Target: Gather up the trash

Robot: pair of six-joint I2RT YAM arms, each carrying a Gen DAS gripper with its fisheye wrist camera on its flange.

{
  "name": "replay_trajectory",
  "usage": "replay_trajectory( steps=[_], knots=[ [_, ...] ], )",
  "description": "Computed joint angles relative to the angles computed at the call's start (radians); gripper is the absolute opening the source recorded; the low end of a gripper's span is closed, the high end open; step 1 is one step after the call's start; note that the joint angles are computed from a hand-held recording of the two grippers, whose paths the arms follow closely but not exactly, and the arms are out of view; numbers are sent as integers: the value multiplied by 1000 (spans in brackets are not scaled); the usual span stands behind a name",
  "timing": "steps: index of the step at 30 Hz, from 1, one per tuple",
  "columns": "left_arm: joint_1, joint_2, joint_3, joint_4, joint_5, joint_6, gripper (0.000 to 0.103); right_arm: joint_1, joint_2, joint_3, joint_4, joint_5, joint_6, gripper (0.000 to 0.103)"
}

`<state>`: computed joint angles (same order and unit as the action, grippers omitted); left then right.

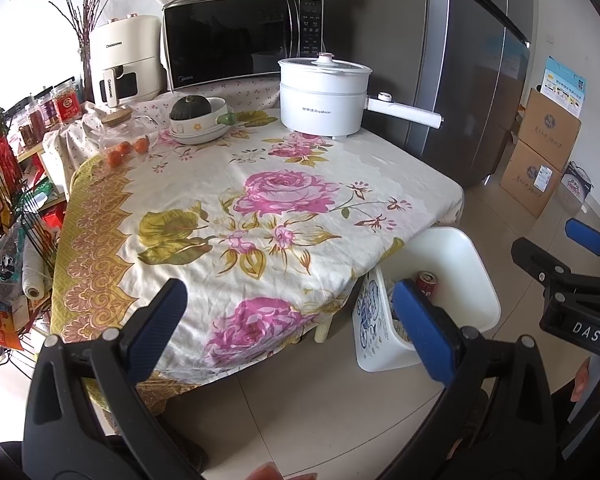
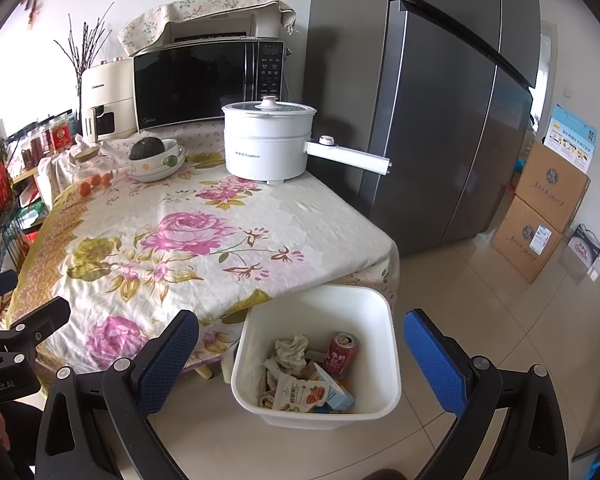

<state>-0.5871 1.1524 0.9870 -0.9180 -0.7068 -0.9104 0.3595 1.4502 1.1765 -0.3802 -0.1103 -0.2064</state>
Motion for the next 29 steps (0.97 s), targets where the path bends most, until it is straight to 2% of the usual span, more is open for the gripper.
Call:
replay_trajectory(
  steps=[20, 24, 29],
  knots=[
    [2, -10, -12, 17, 12, 28, 102, 4, -4, -8, 0, 4, 5, 103],
    [12, -26, -26, 36, 39, 48, 102, 3, -3, -7, -1, 3, 4, 103],
    [52, -52, -45, 78, 119, 100, 102, 5, -6, -9, -1, 4, 4, 103]
  ],
)
